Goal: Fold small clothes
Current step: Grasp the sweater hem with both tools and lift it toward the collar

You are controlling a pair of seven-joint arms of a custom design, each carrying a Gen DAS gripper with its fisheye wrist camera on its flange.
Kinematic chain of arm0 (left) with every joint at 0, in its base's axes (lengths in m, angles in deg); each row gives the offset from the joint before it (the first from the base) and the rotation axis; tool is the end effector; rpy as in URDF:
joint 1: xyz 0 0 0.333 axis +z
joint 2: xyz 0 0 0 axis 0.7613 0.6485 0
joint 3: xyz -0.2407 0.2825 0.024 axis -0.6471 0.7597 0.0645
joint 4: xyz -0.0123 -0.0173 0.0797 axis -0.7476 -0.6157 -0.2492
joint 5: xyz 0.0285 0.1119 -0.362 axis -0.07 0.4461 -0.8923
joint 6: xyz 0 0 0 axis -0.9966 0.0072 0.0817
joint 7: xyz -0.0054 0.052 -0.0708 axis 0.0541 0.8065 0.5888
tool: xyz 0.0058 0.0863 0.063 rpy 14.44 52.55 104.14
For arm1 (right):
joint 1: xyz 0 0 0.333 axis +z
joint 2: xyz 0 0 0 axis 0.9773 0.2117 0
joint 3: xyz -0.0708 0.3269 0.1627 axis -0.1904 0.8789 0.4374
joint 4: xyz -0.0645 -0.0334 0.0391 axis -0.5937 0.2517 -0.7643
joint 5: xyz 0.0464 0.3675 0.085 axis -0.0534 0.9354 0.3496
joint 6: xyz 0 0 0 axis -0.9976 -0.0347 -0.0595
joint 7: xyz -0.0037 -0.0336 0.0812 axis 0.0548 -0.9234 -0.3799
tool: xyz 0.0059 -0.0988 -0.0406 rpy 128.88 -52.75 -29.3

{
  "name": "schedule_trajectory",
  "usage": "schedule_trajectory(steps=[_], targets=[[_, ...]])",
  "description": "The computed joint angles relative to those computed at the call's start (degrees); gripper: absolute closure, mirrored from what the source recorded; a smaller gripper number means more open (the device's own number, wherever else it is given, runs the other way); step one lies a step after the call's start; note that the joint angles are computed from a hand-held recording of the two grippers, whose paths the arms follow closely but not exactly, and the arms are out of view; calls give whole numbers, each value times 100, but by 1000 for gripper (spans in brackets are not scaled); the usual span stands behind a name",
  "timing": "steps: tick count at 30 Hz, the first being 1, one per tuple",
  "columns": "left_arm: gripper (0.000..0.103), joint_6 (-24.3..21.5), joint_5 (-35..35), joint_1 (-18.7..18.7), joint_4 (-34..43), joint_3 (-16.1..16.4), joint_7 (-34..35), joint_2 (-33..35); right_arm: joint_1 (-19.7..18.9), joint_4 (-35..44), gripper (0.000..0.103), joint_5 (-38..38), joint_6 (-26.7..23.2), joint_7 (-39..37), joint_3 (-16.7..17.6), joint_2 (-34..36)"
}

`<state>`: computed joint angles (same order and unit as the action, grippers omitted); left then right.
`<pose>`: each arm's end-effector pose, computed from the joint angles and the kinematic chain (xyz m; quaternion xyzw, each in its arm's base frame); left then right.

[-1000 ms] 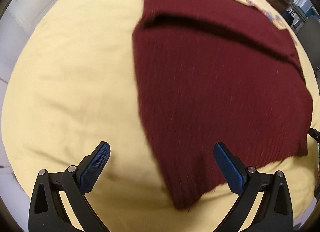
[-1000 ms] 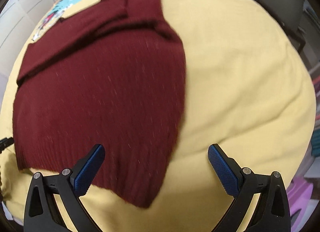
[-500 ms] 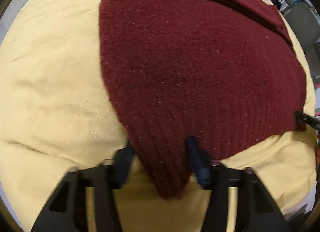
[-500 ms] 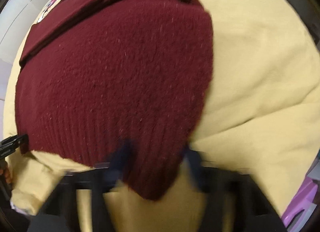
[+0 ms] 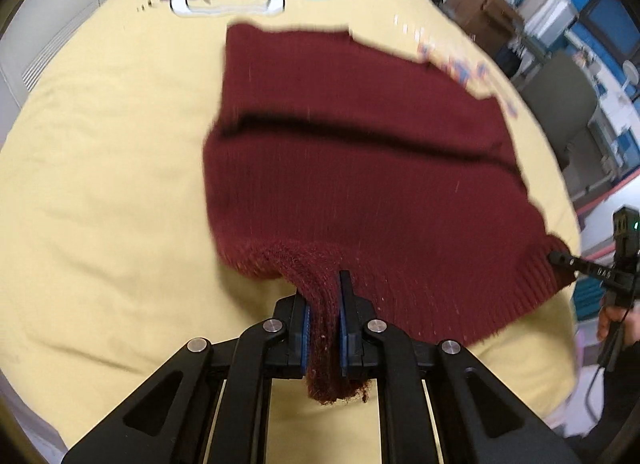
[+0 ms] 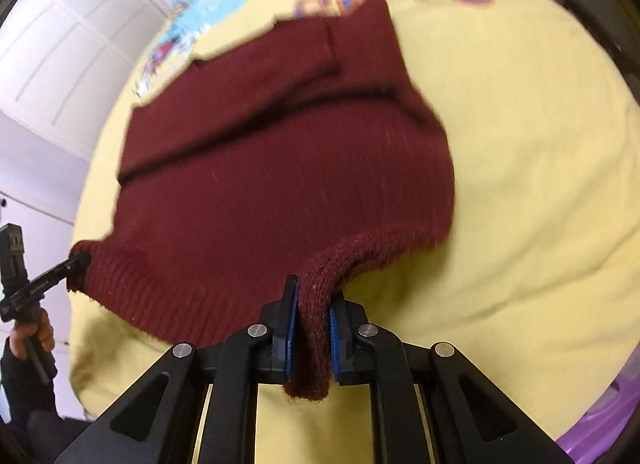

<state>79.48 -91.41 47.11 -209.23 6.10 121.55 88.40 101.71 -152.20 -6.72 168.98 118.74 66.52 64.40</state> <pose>0.5005 -0.0612 0.3872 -0.6531 0.7133 -0.2535 0.0214 0.4338 0.2225 0.3879 -0.6627 0.7047 0.0337 0.2511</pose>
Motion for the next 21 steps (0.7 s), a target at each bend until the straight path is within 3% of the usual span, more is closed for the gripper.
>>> schedule_trajectory(steps=[2,8,13,21], targets=[[94,-56,-181,69,199,51,170,52,-35,244,91,189,114,-78,-30,5],[94,-61,-304,371,1054,128,304,466,-245,946,91,-1253,350,908,-161,243],[94,-47,-221,547,1621,67,149,807,-458,1730,91,-2576,259,1897,-243,710],[94,-69,1366,469,2702,246,-1116,1602,-579,2930,91,-4119,-210,3145,-471,1599]])
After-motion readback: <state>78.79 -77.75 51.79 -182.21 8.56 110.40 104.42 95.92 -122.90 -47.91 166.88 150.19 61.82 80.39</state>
